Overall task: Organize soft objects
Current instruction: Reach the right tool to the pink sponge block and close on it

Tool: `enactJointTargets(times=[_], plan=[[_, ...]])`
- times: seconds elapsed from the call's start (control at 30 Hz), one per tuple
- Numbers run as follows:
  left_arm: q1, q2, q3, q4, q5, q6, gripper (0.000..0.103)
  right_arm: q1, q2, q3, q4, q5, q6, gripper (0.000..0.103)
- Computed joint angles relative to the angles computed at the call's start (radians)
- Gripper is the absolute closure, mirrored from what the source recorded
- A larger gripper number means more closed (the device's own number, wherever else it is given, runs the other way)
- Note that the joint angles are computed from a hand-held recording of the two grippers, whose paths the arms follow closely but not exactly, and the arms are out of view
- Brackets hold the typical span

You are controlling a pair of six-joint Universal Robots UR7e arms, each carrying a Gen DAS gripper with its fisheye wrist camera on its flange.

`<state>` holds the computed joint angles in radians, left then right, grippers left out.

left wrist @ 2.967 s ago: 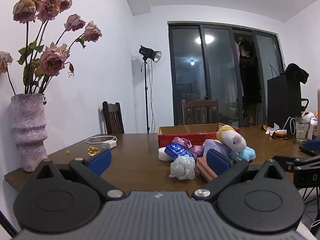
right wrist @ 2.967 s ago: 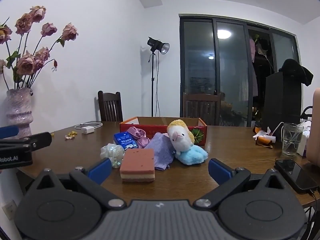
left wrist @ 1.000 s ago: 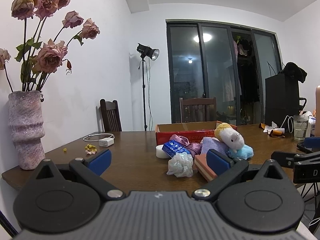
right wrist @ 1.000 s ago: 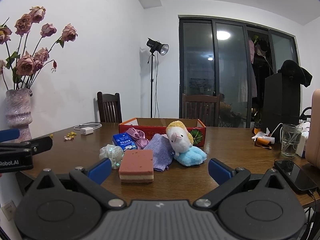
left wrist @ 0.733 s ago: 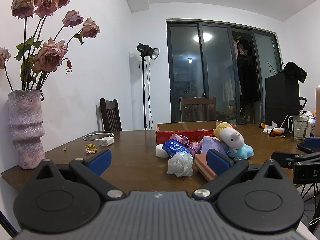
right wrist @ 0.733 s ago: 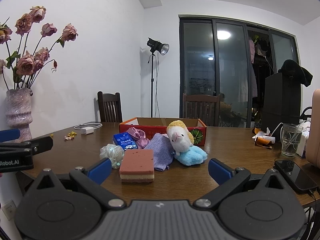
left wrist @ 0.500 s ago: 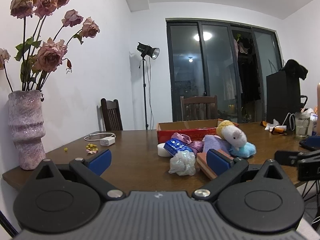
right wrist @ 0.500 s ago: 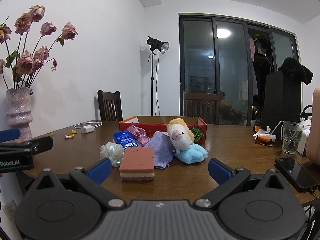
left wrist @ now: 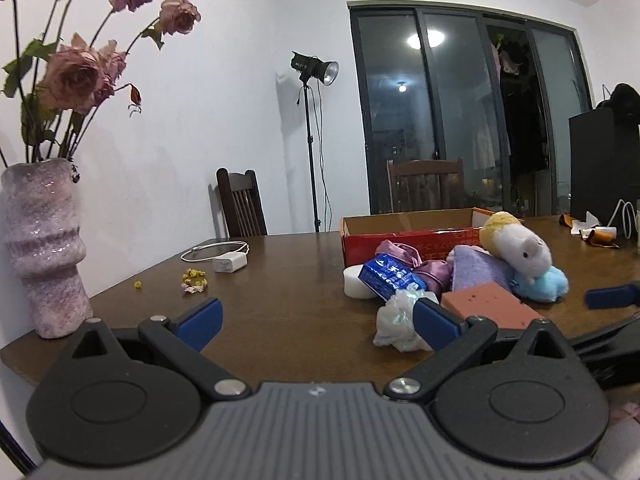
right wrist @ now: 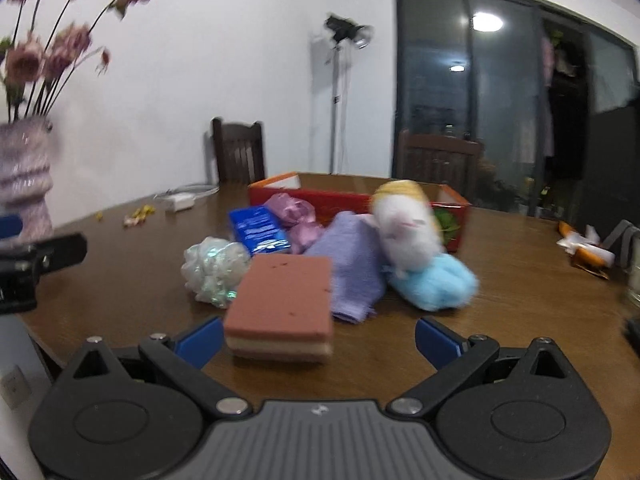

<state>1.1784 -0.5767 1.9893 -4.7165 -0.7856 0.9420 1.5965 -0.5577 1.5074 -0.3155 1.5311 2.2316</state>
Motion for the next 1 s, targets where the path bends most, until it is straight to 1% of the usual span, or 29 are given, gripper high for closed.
enactJointTargets(times=[0.07,0.1,0.13,0.17,0.2,0.23,0.27,0.3,0.37,0.4,0.43,0.47,0.5,0.53,0.6,0.67,0.7,0.73,0.8,0.83,0.87,0.9,0.93,0.97,1.0], plan=[[0.006,-0.004,-0.02,0.033,0.004,-0.008,0.0,0.02,0.045,-0.063,0.027,0.032,-0.01,0.002],[0.009,-0.004,-0.028,0.048,0.008,-0.014,0.0,0.03,0.07,-0.102,0.048,0.057,-0.01,0.004],[0.011,-0.004,-0.034,0.068,0.01,-0.023,0.0,0.037,0.088,-0.133,0.076,0.072,-0.008,0.013],[0.013,-0.004,-0.037,0.088,0.011,-0.031,0.0,0.039,0.104,-0.165,0.11,0.073,-0.009,0.027],[0.014,-0.002,-0.042,0.099,0.012,-0.034,0.0,0.038,0.12,-0.196,0.15,0.068,-0.004,0.034],[0.013,0.002,-0.048,0.11,0.015,-0.036,0.0,0.035,0.129,-0.22,0.189,0.06,0.005,0.034],[0.01,0.006,-0.05,0.117,0.019,-0.036,0.0,0.026,0.125,-0.217,0.199,0.033,0.012,0.034],[0.008,0.009,-0.053,0.125,0.021,-0.037,0.0,0.013,0.114,-0.207,0.219,-0.006,0.002,0.034],[0.003,0.013,-0.054,0.156,0.024,-0.06,0.0,-0.018,0.084,-0.181,0.274,-0.086,-0.049,0.033],[0.002,0.012,-0.05,0.184,0.02,-0.085,0.0,-0.037,0.072,-0.182,0.338,-0.127,-0.099,0.033],[0.0,0.013,-0.048,0.21,0.02,-0.111,0.0,-0.047,0.069,-0.205,0.421,-0.136,-0.14,0.027],[0.0,0.011,-0.046,0.251,0.015,-0.151,0.0,-0.054,0.061,-0.21,0.463,-0.123,-0.171,0.018],[0.002,0.007,-0.043,0.299,0.003,-0.198,0.0,-0.055,0.048,-0.203,0.463,-0.097,-0.178,0.014],[0.004,0.006,-0.044,0.339,-0.011,-0.237,0.0,-0.056,0.024,-0.178,0.421,-0.067,-0.166,0.013],[0.006,0.006,-0.054,0.411,-0.024,-0.3,0.0,-0.065,-0.031,-0.107,0.28,-0.033,-0.107,0.013],[0.005,0.014,-0.076,0.471,-0.019,-0.35,0.0,-0.077,-0.063,-0.085,0.238,-0.031,-0.029,0.013],[0.003,0.019,-0.085,0.489,-0.017,-0.369,0.0,-0.084,-0.077,-0.081,0.233,-0.04,0.034,0.013],[0.005,0.013,-0.086,0.53,-0.026,-0.416,0.0,-0.093,-0.084,-0.09,0.257,-0.063,0.096,0.013],[0.014,-0.008,-0.075,0.598,-0.062,-0.5,0.006,-0.115,-0.069,-0.142,0.353,-0.146,0.195,0.015],[0.019,-0.018,-0.073,0.633,-0.072,-0.537,0.011,-0.119,-0.056,-0.167,0.388,-0.166,0.219,0.019],[0.023,-0.026,-0.075,0.667,-0.075,-0.568,0.013,-0.119,-0.045,-0.187,0.411,-0.168,0.23,0.023],[0.027,-0.033,-0.076,0.7,-0.072,-0.591,0.014,-0.111,-0.027,-0.212,0.427,-0.154,0.23,0.024],[0.03,-0.039,-0.077,0.724,-0.07,-0.61,0.022,-0.107,-0.009,-0.232,0.435,-0.146,0.218,0.026],[0.034,-0.044,-0.076,0.743,-0.072,-0.628,0.032,-0.102,0.01,-0.254,0.447,-0.14,0.206,0.031],[0.038,-0.05,-0.073,0.761,-0.082,-0.644,0.036,-0.097,0.028,-0.275,0.462,-0.138,0.202,0.033]])
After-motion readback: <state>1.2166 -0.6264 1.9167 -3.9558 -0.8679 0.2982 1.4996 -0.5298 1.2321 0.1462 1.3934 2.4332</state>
